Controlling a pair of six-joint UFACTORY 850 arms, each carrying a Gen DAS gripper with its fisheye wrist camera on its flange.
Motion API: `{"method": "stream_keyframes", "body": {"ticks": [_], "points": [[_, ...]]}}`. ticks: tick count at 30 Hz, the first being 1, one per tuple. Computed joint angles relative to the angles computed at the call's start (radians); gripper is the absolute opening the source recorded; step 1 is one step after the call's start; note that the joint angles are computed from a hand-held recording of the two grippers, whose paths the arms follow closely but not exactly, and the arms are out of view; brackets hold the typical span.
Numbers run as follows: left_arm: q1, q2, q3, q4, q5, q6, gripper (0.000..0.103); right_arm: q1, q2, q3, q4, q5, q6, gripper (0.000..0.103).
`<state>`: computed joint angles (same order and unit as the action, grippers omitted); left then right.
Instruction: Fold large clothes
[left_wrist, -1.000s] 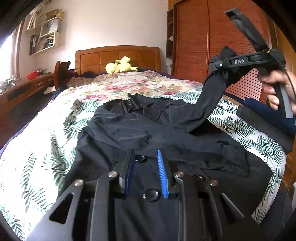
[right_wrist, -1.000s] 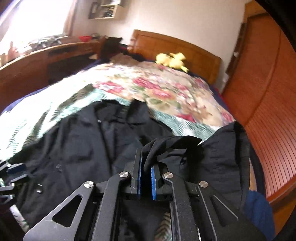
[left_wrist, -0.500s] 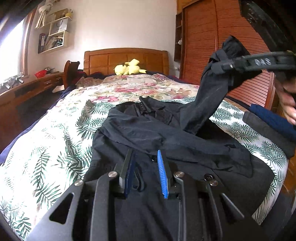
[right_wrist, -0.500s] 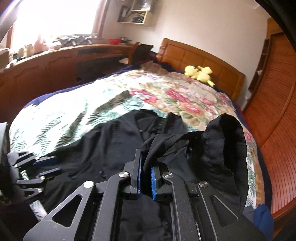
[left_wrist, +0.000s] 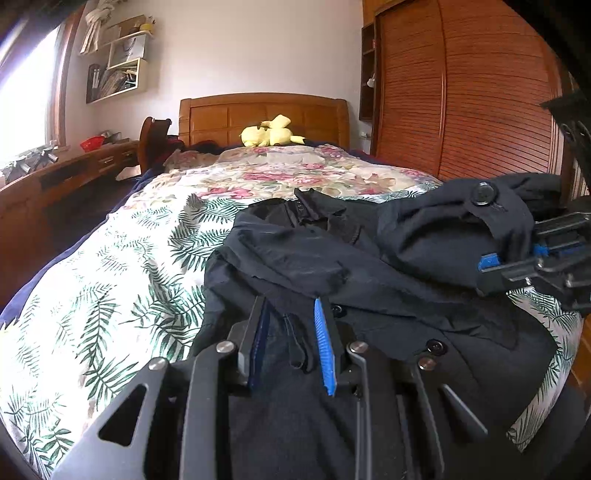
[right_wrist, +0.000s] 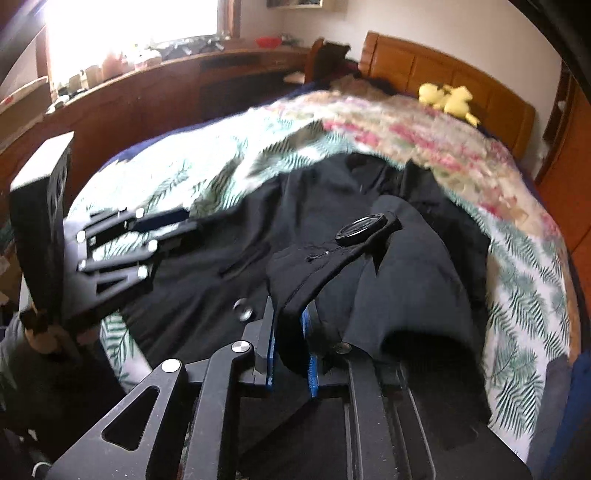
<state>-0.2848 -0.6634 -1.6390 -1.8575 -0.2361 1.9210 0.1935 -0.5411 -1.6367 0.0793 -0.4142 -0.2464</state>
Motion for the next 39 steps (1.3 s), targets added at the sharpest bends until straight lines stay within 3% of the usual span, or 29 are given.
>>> {"method": "stream_keyframes", "body": {"ticks": [4, 6, 8, 12, 29, 35, 39], "points": [[0.004, -0.008, -0.012, 0.026, 0.005, -0.038, 0.023, 0.026, 0.020, 0.027, -0.146, 0.012, 0.091, 0.017], [0.006, -0.010, -0.015, 0.041, 0.007, -0.057, 0.023, 0.033, 0.029, 0.032, -0.184, 0.012, 0.118, 0.032], [0.006, -0.011, -0.017, 0.036, 0.007, -0.052, 0.023, 0.038, 0.042, 0.039, -0.227, 0.015, 0.152, 0.041], [0.006, -0.004, -0.006, 0.000, 0.006, -0.013, 0.023, 0.044, 0.067, 0.051, -0.288, 0.043, 0.179, 0.043], [0.024, 0.040, 0.054, -0.140, -0.025, 0.123, 0.023, -0.022, 0.170, 0.149, -0.007, 0.188, -0.001, 0.047], [0.029, 0.069, 0.099, -0.127, -0.099, 0.120, 0.023, -0.056, 0.171, 0.217, -0.094, 0.210, 0.131, 0.048], [0.035, 0.102, 0.149, -0.074, -0.197, 0.076, 0.023, -0.077, 0.167, 0.266, -0.183, 0.233, 0.250, 0.048]]}}
